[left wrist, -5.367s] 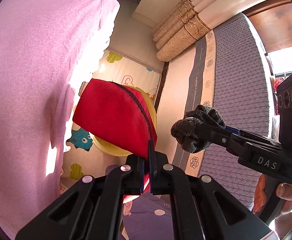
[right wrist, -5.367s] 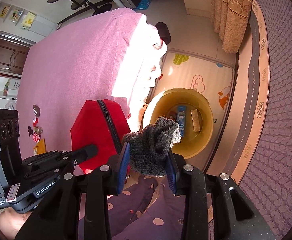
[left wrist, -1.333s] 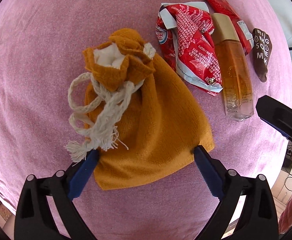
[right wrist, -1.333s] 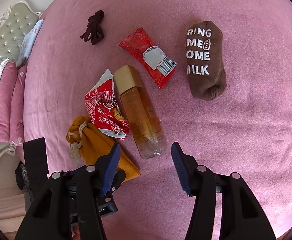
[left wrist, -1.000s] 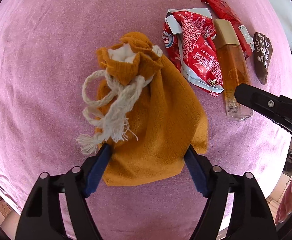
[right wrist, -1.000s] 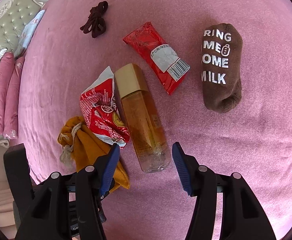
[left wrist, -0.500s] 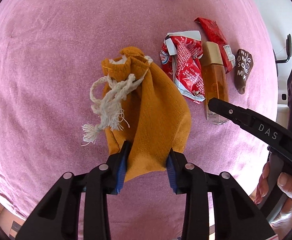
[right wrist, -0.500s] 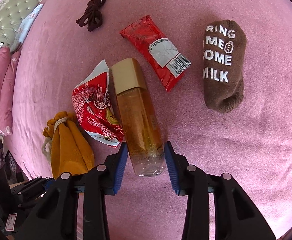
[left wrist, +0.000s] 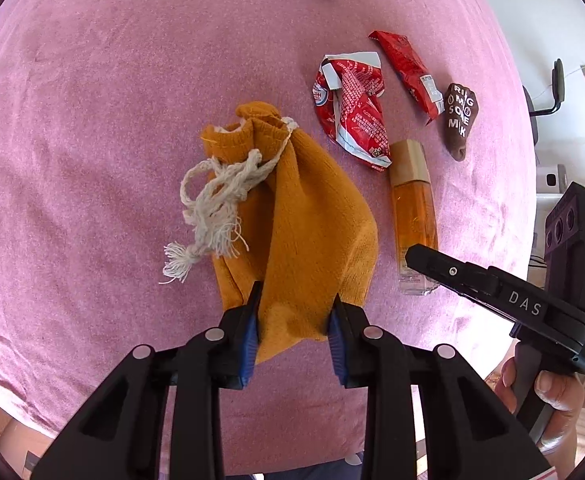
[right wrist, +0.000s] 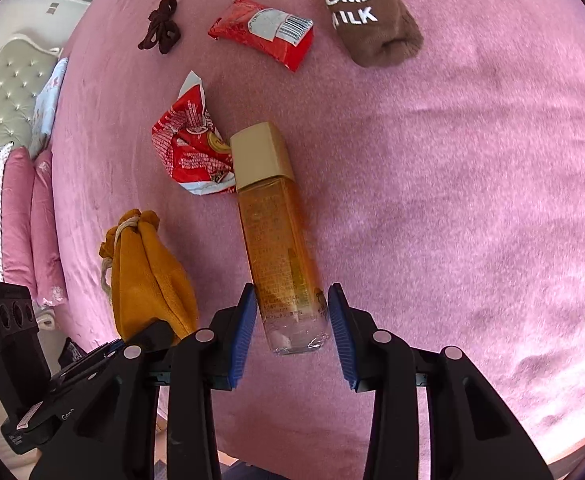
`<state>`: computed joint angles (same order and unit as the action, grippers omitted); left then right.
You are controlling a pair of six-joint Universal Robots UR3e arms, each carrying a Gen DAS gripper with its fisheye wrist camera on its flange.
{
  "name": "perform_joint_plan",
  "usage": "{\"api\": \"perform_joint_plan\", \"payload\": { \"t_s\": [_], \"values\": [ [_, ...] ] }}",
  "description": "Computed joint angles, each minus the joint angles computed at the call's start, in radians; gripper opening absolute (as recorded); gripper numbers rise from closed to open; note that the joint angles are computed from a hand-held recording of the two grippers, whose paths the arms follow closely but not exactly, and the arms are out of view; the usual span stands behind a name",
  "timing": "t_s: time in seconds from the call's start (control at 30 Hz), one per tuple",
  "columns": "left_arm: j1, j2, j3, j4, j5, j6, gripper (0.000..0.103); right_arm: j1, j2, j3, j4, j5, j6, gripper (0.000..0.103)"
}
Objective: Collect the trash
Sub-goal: 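Grasp the mustard drawstring bag with the left tool while the right tool grasps the perfume bottle, then carry the bag and bottle over the yellow bucket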
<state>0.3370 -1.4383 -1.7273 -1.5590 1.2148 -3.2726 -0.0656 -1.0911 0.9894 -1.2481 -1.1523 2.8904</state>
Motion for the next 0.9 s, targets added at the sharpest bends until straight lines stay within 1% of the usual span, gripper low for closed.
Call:
{"api": "perform_joint_plan", "payload": {
  "t_s": [0.2, 0.37, 0.5, 0.6, 0.67, 0.77, 0.9],
  "values": [
    [0.052, 0.101, -0.023, -0.114, -0.01, 0.123, 0.03, -0.072, -0.193, 0.227, -0.007, 0.044, 0.011, 0.034],
    [0.017, 0.18, -0.05, -0.175, -0.016, 0.17, 0.03, -0.155, -0.382, 0.41, 0.009, 0.072, -0.003, 0.033],
    [0.009, 0.232, -0.047, -0.265, -0.026, 0.24, 0.03, -0.235, -0.544, 0.558, 0.032, 0.085, -0.009, 0.033],
    [-0.02, 0.257, -0.041, -0.305, -0.028, 0.282, 0.03, -0.291, -0.666, 0.652, 0.064, 0.112, -0.002, 0.032],
    [-0.047, 0.262, -0.035, -0.323, -0.034, 0.297, 0.03, -0.344, -0.743, 0.687, 0.112, 0.114, -0.027, 0.031],
    [-0.107, 0.271, -0.023, -0.344, -0.039, 0.295, 0.03, -0.455, -0.854, 0.711, 0.227, 0.11, -0.1, 0.031],
    [-0.236, 0.246, -0.009, -0.315, -0.05, 0.24, 0.03, -0.659, -0.979, 0.72, 0.426, 0.074, -0.251, 0.031]
  ]
}}
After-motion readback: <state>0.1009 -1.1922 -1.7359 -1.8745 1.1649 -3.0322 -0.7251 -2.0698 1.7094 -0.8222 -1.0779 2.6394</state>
